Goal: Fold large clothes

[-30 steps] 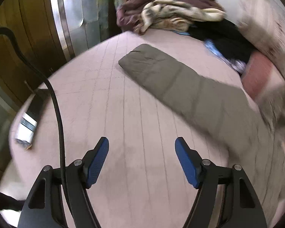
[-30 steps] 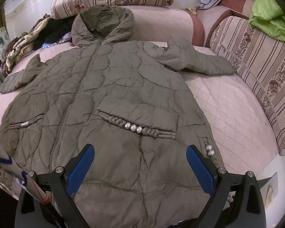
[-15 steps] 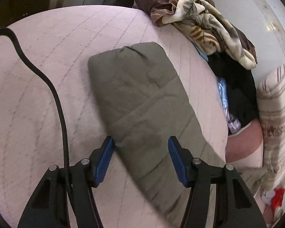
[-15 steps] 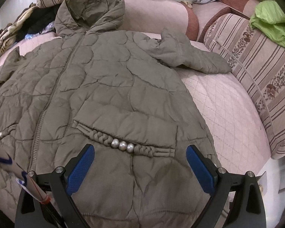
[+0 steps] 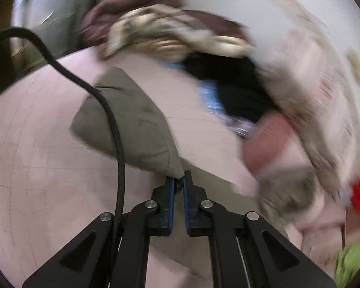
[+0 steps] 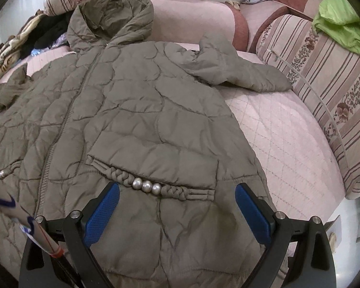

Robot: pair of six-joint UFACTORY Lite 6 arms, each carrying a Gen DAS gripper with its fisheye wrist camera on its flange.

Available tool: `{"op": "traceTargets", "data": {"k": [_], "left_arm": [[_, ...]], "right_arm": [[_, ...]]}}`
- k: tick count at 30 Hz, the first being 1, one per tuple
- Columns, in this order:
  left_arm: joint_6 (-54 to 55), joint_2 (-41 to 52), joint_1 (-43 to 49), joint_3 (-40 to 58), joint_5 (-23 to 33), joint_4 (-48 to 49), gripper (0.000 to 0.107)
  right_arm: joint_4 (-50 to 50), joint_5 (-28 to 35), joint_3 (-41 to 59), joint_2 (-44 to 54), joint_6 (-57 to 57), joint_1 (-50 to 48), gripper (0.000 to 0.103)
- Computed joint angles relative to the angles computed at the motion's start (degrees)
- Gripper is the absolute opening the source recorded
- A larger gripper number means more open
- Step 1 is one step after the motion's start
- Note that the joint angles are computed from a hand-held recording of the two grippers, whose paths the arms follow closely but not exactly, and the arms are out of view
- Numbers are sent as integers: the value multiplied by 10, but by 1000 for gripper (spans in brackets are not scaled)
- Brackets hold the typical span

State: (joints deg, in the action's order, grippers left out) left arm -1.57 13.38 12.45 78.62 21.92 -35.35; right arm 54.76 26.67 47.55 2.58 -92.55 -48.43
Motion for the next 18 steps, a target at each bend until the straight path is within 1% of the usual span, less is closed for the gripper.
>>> {"op": "traceTargets", "data": {"k": [2,3,6,8,12,13,15,17,18], "left_arm": [[-95,-43,-76,2,7,100,5],[-122,-55,-111,3,5,127,5],[-243,-65,-241,16,-3,246,5],[-354,-45,-334,28,-10,347,5],[-525,26,-466,45,-20,488,5],[-572,52,-491,57,-8,531,5],[-670,108,-545,88,46,625,5],[-709,143,-585,107,95,659,6],[-716,143,-596,100,99,660,8]], "right_arm": [[5,27,3,-5,-8,-19,99],[6,45,7,-5,-10,-33,99],[-1,88,23,3,-2,-66,99],[-9,113,37,12,7,-83,99],[-24,159,67,31,19,-121,99],[-28,166,73,33,22,-126,99],[-40,187,92,44,32,-141,99],[-52,205,110,54,42,-149,99],[-59,217,121,60,47,-152,99]]}}
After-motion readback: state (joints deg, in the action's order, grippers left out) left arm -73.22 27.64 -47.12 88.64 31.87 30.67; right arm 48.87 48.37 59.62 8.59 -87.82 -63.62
